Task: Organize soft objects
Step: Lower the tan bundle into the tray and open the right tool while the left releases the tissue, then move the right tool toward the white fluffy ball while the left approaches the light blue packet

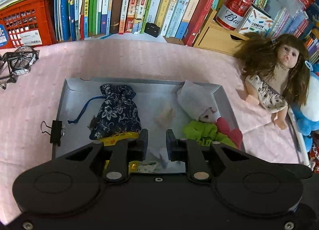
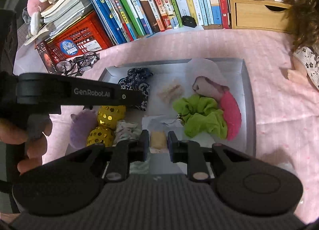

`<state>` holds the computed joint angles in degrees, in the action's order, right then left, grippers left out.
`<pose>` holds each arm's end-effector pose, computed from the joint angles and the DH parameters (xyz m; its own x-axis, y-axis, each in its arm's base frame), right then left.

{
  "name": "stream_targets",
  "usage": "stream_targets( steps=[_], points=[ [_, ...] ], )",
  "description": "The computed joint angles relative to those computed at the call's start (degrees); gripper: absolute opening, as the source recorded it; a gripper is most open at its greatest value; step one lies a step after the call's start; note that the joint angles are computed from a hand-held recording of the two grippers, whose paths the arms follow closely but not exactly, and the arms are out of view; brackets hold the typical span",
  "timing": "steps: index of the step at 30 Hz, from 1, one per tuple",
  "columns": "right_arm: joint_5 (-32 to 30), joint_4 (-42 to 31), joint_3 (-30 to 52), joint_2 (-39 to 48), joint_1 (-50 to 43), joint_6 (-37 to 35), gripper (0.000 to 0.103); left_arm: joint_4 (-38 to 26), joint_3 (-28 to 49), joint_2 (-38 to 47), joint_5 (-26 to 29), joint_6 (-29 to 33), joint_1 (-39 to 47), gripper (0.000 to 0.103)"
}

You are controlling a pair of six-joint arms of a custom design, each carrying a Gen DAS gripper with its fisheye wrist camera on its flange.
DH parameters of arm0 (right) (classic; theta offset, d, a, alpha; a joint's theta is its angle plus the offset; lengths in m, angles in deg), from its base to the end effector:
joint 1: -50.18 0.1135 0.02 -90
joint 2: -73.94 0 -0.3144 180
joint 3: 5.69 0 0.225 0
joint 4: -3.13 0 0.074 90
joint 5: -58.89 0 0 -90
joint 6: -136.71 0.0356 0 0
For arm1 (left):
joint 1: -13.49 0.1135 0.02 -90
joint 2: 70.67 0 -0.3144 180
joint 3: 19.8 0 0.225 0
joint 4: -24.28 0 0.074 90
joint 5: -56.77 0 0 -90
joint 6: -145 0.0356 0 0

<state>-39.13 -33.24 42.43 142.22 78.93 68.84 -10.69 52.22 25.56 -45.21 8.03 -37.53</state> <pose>0.1511 0.0886 0.2369 -0.8823 -0.0586 -0.4670 -0.2282 0.9211 0.3156 0.2039 -0.2403 0.2403 -0.8756 -0.0547 -0.4799 0.0784 0.9643 -0.2529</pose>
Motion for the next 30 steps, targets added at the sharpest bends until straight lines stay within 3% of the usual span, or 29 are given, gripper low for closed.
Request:
stream_targets(
  steps=[5,22,26,30],
  points=[
    [-0.1,0.1,-0.1,-0.8,0.2,-0.4,0.045,-0.8,0.1,-0.9,-1.8,0.2,-1.1,0.023],
    [-1.5,-9.8,2.8,-11.7,-2.8,-4.4,0.055,-8.0,3.7,-5.8,-9.3,-1.0,-11.0,0.035],
    [-5.1,-16.6,5.1,-16.5,-10.0,-10.4,0.059,-10.9,6.5,-6.3,-11.1,-1.2,-14.7,0.038],
    [-13.2,-25.0,7.9,-20.2,-25.7,-22.6,0.063,-13.0,9.7,-5.4,-13.0,-0.9,-18.7,0.042]
  ],
)
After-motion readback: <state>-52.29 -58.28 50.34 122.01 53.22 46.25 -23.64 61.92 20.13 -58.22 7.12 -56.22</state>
